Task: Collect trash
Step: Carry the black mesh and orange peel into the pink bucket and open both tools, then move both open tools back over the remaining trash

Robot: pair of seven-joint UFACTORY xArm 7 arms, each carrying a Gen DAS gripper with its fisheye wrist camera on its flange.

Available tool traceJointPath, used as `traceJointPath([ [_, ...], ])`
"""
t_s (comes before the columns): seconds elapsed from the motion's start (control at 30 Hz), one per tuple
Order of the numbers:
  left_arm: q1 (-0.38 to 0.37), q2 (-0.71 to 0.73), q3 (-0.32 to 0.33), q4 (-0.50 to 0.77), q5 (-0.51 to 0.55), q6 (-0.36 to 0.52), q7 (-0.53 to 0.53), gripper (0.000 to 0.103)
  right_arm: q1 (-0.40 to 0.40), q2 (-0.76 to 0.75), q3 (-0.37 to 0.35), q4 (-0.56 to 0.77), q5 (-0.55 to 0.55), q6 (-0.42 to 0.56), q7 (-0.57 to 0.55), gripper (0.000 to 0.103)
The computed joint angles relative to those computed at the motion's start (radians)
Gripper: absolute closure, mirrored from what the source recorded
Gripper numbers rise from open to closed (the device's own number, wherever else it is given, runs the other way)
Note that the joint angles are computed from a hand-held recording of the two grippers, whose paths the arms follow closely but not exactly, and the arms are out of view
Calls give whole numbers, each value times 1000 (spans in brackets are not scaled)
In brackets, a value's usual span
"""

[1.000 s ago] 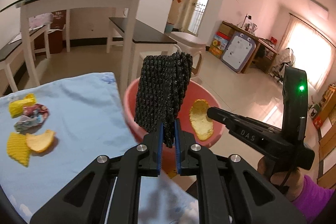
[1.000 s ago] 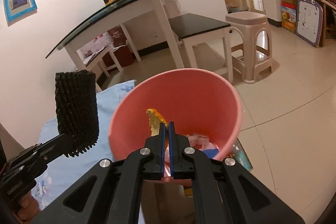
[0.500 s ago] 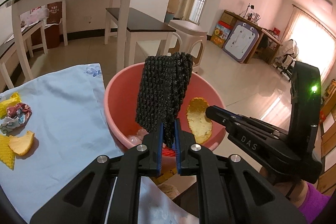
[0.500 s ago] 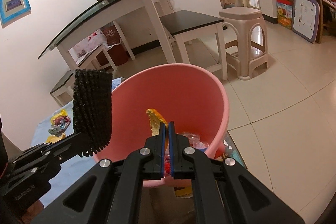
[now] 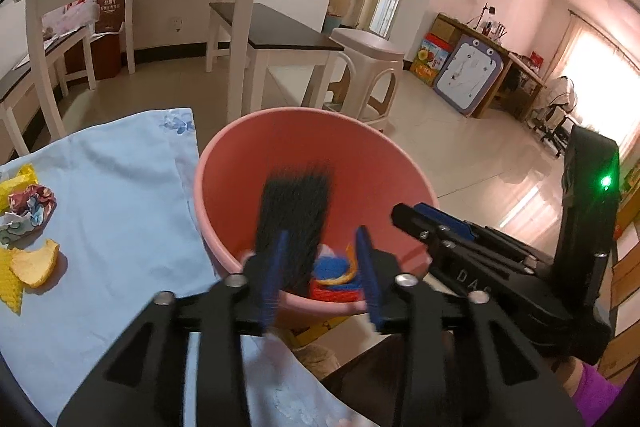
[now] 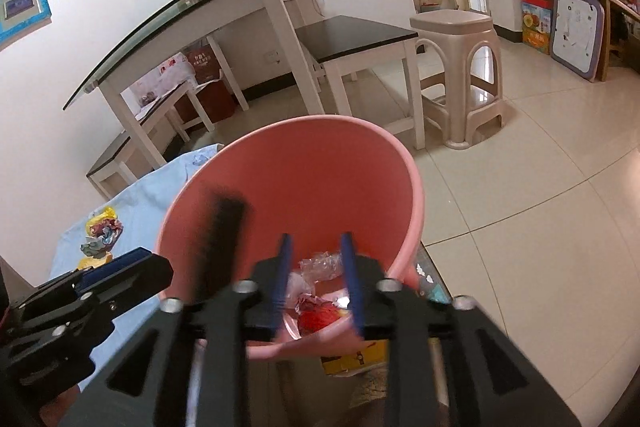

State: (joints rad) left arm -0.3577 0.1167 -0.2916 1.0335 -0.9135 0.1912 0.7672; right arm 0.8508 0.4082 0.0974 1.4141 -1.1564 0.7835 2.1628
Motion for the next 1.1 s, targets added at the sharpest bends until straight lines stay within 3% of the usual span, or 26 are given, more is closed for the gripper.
traceJointPath([
  [0.2, -4, -18, 4, -9, -15, 3, 15, 65, 2, -5, 3, -1, -2, 7, -4, 69],
  [0.5, -29, -80, 24, -50, -134, 3, 136, 65, 14, -12, 9, 0, -5, 28, 6, 62],
  [0.83, -72, -193, 102, -136, -206, 12, 208, 65, 50, -18, 32, 31, -30, 81, 18, 56],
  [1.1, -96, -299, 178, -243, -191, -17, 200, 65, 106, 44, 26, 158, -37, 114, -55, 53],
])
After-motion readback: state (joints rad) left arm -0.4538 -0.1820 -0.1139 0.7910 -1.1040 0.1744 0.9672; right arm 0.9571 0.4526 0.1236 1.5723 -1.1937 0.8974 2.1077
